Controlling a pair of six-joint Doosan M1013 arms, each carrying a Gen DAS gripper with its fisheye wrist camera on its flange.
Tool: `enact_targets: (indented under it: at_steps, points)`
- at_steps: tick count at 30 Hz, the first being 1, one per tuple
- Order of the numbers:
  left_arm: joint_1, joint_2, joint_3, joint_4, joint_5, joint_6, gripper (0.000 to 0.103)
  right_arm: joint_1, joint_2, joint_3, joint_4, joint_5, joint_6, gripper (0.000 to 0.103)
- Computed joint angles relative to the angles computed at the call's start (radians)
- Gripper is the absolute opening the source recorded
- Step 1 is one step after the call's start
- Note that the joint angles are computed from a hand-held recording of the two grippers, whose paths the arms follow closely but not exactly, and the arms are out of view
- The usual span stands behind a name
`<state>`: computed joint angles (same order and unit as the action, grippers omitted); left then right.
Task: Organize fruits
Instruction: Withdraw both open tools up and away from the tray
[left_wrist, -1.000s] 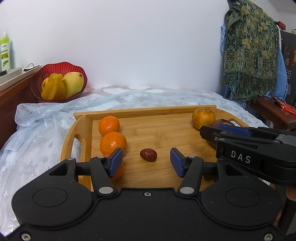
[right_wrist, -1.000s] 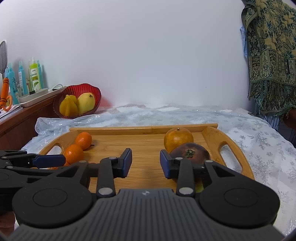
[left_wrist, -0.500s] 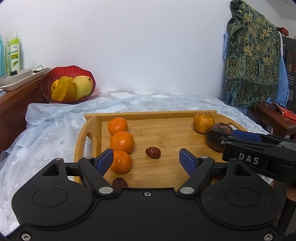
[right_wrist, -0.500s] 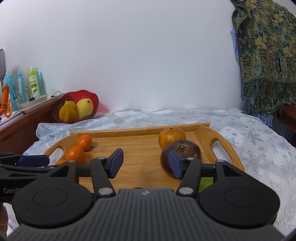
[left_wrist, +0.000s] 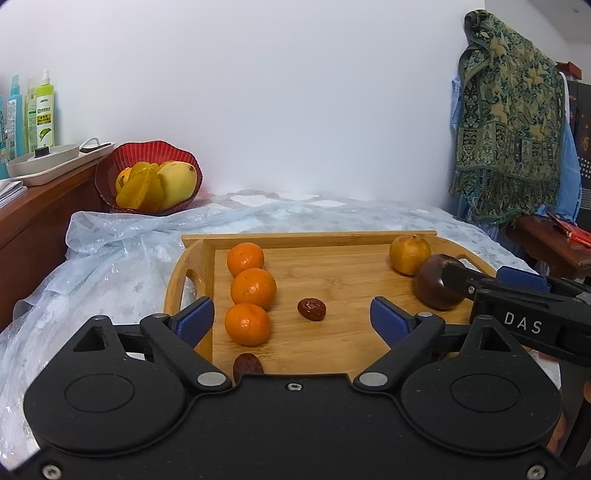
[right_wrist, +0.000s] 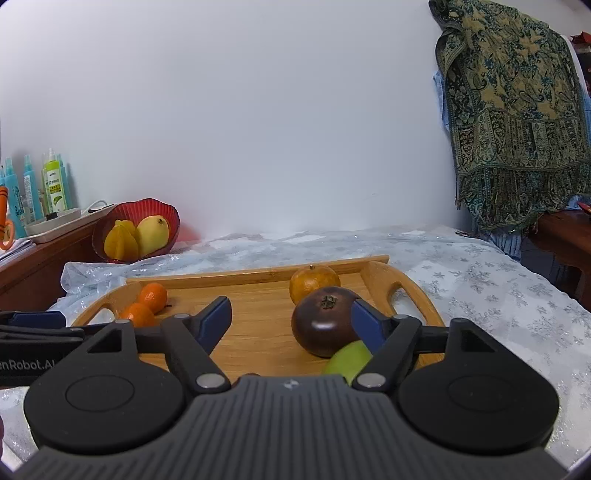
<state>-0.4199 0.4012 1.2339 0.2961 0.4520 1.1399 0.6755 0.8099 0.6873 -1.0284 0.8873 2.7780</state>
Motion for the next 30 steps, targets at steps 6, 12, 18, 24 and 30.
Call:
enact_targets:
  at_steps: [6, 12, 18, 24, 30]
  points:
    - [-0.012, -0.017, 0.034, 0.078, -0.014, -0.048, 0.092, 0.011, -0.015, 0.037, -0.054, 0.002, 0.021, 0.087]
    - [-0.024, -0.04, 0.077, 0.156, -0.044, -0.091, 0.093, 0.02, -0.034, 0.08, -0.084, 0.015, 0.063, 0.089]
    - [-0.033, -0.067, 0.128, 0.201, -0.062, -0.134, 0.095, 0.029, -0.057, 0.13, -0.099, 0.027, 0.115, 0.092]
    - [-0.043, -0.101, 0.2, 0.335, -0.09, -0.3, 0.095, 0.043, -0.068, 0.16, -0.113, 0.045, 0.134, 0.095]
    - [-0.056, -0.115, 0.232, 0.519, -0.069, -0.463, 0.096, 0.053, -0.076, 0.183, -0.117, 0.062, 0.138, 0.102]
